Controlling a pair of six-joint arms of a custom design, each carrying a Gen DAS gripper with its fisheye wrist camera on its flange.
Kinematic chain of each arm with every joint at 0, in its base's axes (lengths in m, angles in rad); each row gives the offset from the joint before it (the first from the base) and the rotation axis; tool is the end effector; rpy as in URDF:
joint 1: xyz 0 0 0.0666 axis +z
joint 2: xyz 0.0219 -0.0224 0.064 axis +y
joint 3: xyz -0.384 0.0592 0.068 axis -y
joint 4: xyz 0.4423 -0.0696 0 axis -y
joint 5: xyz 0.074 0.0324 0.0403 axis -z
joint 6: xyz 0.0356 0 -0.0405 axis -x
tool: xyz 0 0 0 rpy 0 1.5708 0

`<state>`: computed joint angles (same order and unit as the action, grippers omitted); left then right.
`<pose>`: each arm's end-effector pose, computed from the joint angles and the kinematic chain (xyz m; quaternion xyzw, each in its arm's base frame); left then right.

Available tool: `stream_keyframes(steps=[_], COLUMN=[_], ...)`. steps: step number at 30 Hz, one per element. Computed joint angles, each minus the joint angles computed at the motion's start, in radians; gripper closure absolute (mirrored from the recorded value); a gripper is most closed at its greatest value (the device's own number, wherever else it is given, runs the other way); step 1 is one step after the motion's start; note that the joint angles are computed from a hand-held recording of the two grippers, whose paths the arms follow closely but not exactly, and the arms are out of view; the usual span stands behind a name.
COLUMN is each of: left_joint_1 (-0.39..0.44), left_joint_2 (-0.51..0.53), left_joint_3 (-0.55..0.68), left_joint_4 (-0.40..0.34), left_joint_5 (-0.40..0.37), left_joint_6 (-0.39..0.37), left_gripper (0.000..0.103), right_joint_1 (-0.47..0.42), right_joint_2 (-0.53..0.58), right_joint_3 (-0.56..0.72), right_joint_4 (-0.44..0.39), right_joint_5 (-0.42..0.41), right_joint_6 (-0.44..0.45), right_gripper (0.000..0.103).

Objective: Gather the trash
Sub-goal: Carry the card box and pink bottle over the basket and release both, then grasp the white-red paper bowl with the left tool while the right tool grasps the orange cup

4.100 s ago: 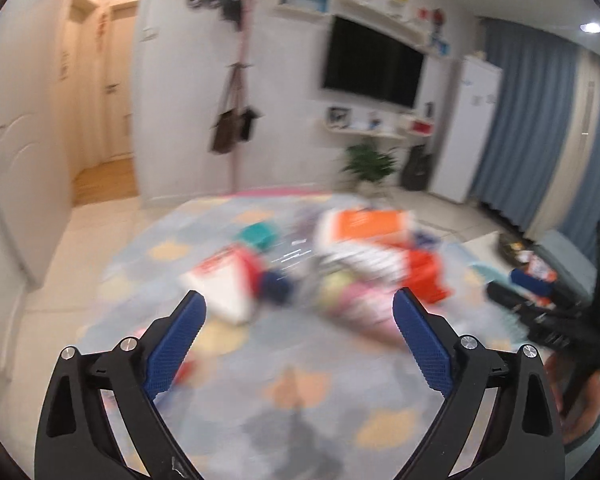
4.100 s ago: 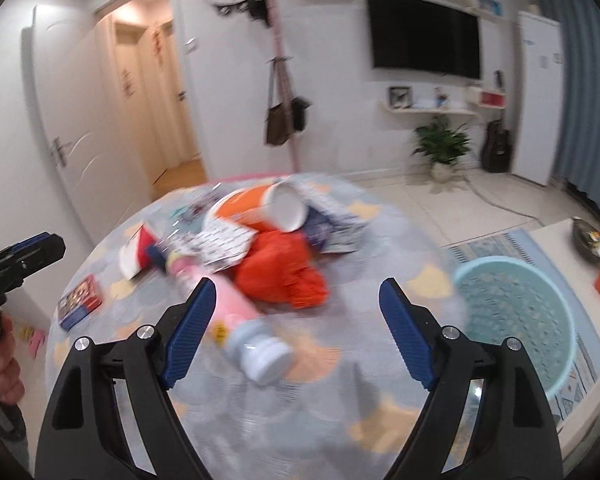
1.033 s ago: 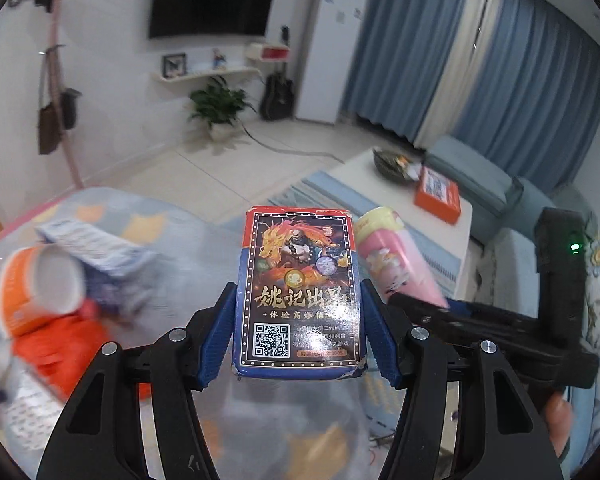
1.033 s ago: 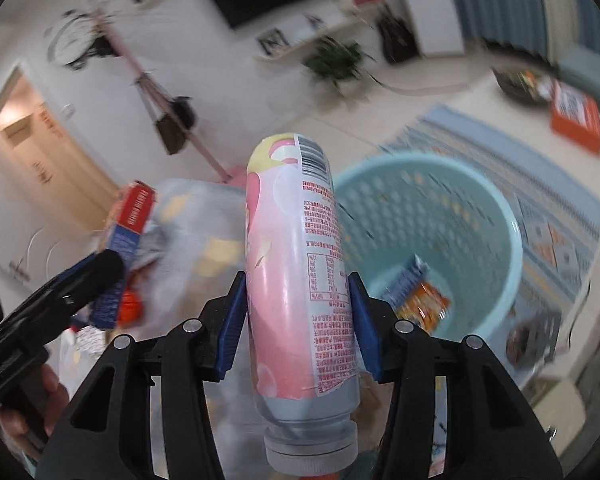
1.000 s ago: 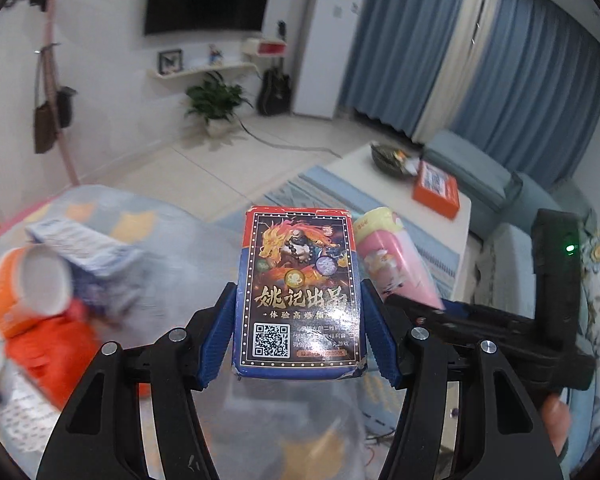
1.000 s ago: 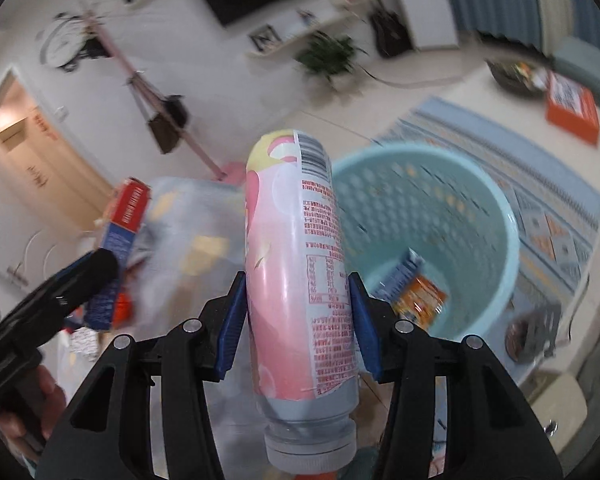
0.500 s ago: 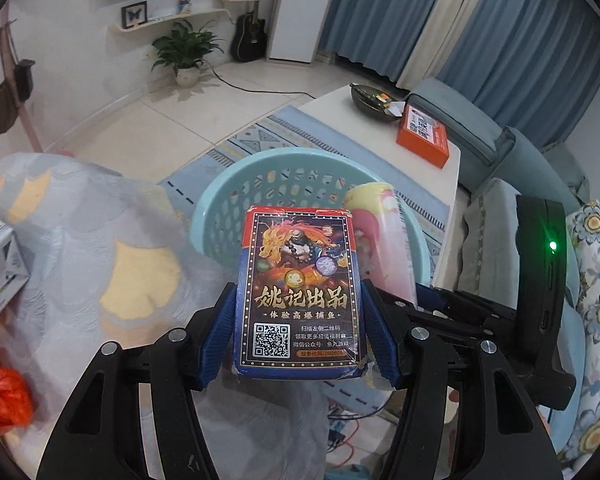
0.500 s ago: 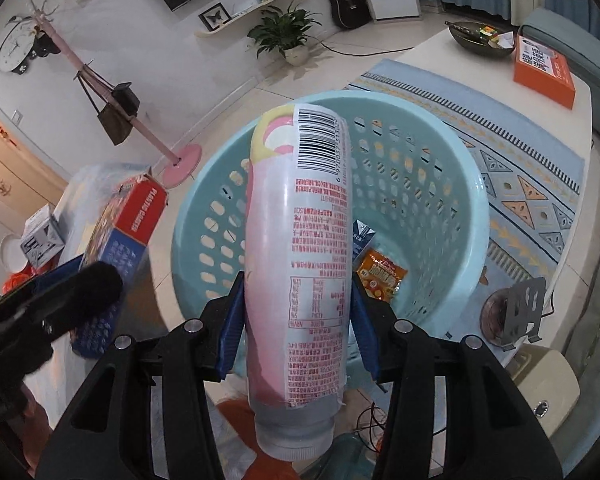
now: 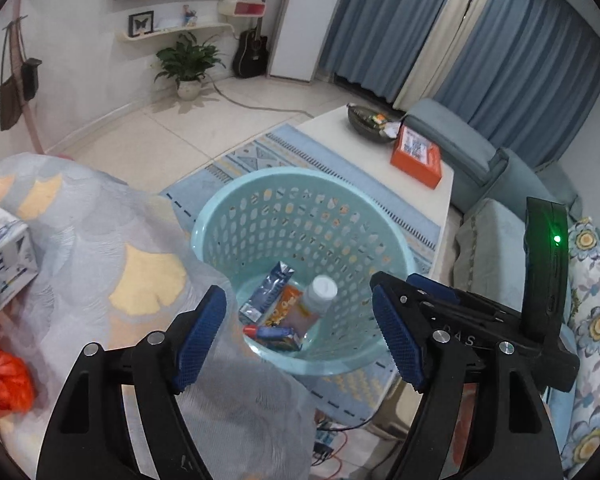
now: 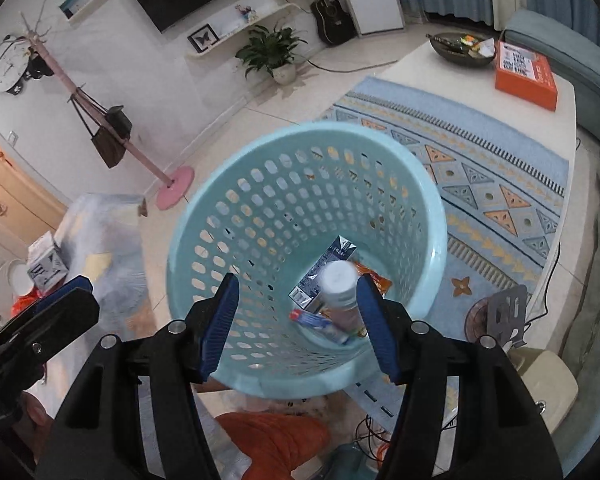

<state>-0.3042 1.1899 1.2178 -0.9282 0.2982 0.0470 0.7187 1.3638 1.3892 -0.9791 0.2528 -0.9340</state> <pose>0.4274 -0.1456 0.4399 0.1682 0.9199 -0.1950 0.2958 0.3932 0.3316 0.4430 0.1396 0.9356 0.1402 0.2925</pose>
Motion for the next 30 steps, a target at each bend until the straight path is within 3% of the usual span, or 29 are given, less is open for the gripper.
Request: stream_keyframes(steps=[9, 14, 22, 30], left_joint_1=[0.064, 0.143, 0.402, 0.748], left_joint_2=[-0.160, -0.272, -0.416, -0.359], left_joint_3=[-0.073, -0.121, -0.193, -0.139], left_joint_4=[0.028, 0.039, 0.047, -0.006], left_joint_5=[0.074, 0.099, 0.115, 0.169], left_joint_6=[0.014, 0.025, 0.067, -0.028], left_gripper=[0.029, 0.029, 0.030, 0.025], right_joint_1=[0.092, 0.162, 0.280, 0.354], right_joint_2=[0.041, 0.095, 0.250, 0.516], right_joint_3=[0.118, 0.219, 0.444, 0.798], right_joint_4=[-0.018, -0.016, 0.007, -0.077], right_joint_5=[0.064, 0.098, 0.084, 0.028], right_joint_6=[0.099, 0.177, 0.347, 0.498], right_gripper=[0.045, 0.045, 0.045, 0.045])
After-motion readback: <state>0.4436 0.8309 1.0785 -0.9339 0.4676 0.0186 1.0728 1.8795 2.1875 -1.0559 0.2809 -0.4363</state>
